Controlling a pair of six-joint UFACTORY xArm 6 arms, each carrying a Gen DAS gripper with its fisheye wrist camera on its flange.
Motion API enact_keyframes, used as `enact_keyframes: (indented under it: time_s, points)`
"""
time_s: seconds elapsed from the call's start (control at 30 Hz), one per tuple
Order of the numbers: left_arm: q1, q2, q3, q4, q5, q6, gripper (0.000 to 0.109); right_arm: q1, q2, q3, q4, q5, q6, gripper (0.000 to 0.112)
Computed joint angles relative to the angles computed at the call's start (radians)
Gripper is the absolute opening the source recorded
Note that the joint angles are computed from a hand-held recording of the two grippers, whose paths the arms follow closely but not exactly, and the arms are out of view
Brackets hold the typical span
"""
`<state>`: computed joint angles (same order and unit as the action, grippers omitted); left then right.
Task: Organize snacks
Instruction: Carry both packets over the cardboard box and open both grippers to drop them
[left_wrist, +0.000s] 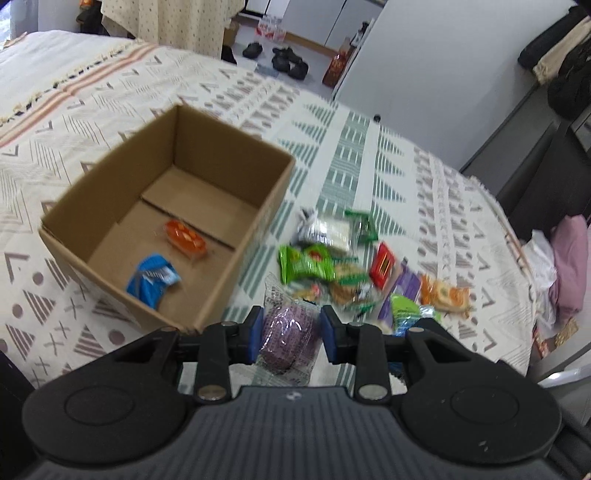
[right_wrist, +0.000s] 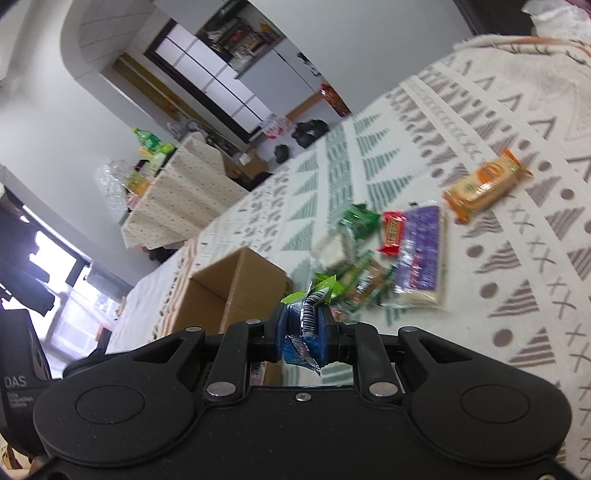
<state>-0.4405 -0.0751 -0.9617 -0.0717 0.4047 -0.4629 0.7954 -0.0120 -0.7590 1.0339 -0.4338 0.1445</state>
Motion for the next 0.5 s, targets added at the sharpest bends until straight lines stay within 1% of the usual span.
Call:
enact_keyframes:
  time_s: [0.1,0.23,0.4,0.5]
  points:
    - [0.022,-0.015,0.001,-0.034,-0.011,0.034,0.032,-0.002,0.012,-0.010,-0.060,-0.017,0.034,0.018]
    - [0.053,-0.031,0.006,-0.081,-0.024,0.079,0.032,0.004,0.034,-0.035,-0.083,-0.046,0.035,0.018]
    - [0.102,-0.039,0.010,-0.153,-0.033,0.148,0.032,0.016,0.067,-0.079,-0.088,-0.074,0.010,0.018]
    - [0.134,-0.026,0.005,-0.189,-0.034,0.186,0.032,0.026,0.096,-0.125,-0.065,-0.083,-0.035,0.018]
